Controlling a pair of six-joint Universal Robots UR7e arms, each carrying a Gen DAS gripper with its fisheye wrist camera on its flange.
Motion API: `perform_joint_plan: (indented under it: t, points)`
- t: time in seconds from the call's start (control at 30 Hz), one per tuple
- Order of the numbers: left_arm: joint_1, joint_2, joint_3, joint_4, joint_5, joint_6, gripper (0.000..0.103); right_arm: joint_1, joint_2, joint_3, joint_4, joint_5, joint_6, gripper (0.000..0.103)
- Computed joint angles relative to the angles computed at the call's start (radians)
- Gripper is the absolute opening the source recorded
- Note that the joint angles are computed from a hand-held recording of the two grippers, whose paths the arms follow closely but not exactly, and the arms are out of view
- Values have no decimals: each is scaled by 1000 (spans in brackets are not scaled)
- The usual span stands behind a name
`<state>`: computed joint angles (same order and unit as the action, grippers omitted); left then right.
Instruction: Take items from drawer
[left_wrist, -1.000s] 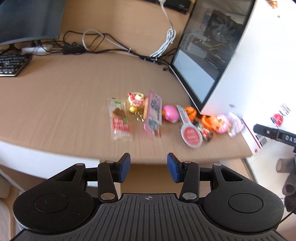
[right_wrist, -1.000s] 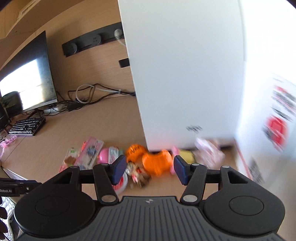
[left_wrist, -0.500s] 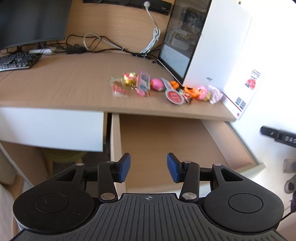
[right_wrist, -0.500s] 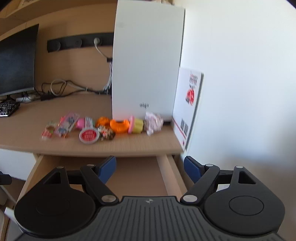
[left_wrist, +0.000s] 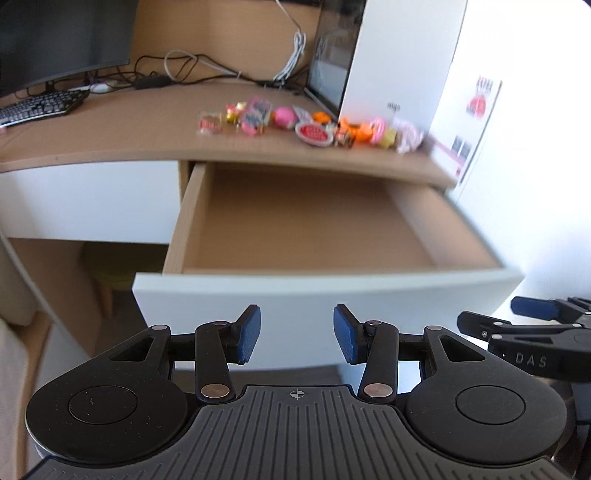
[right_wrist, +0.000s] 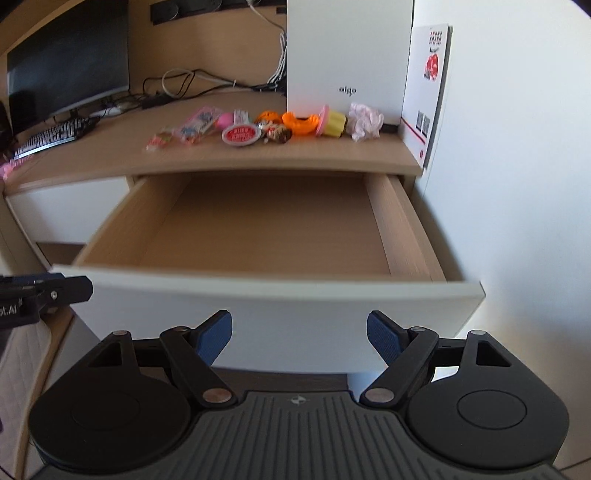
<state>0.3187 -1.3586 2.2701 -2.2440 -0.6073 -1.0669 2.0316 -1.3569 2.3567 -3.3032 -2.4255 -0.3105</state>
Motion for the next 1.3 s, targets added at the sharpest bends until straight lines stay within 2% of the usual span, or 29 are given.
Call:
perform_joint_plan:
  t: [0.1,0.2,0.27,0.37,0.43,0.6,0.67,0.73,0.83,0.93,1.03,1.17,1.3]
  points:
    - [3,56,-13,65,29,-48,48,-42,29,48,-140,35,-66,81]
    - [22,100,1,11,38,-50,48,-91,72,58,-179,51,-24,81]
    - [30,124,6,3,51,-53,48,-112,110,64,-242,58,-38,80]
    - [40,147,14,-9,73,-68,48,-112,212,67,-484,35,-178,80]
    - [47,154,21,-21,83,-86,48,-115,258,58,-592,42,-251,80]
    - [65,161,30,-54,105,-100,48,-149,301,35,-714,96,-294,80]
    - [67,167,36,-94,129,-66,48,-161,291,30,-684,110,-287,84]
    - [79,177,37,-156,154,-8,49,-169,294,31,-692,124,-289,84]
    - [116,201,33,-260,154,70,49,-176,314,10,-694,140,-307,85]
    - [152,242,37,-436,172,197,49,-193,325,-27,-654,173,-319,86]
    - [197,305,24,-671,179,381,49,-207,360,-79,-659,185,-337,87]
    - [275,400,-32,-974,157,713,49,-218,425,-182,-665,175,-358,87]
    - [352,478,-122,-1172,122,930,49,-234,496,-296,-677,188,-392,87]
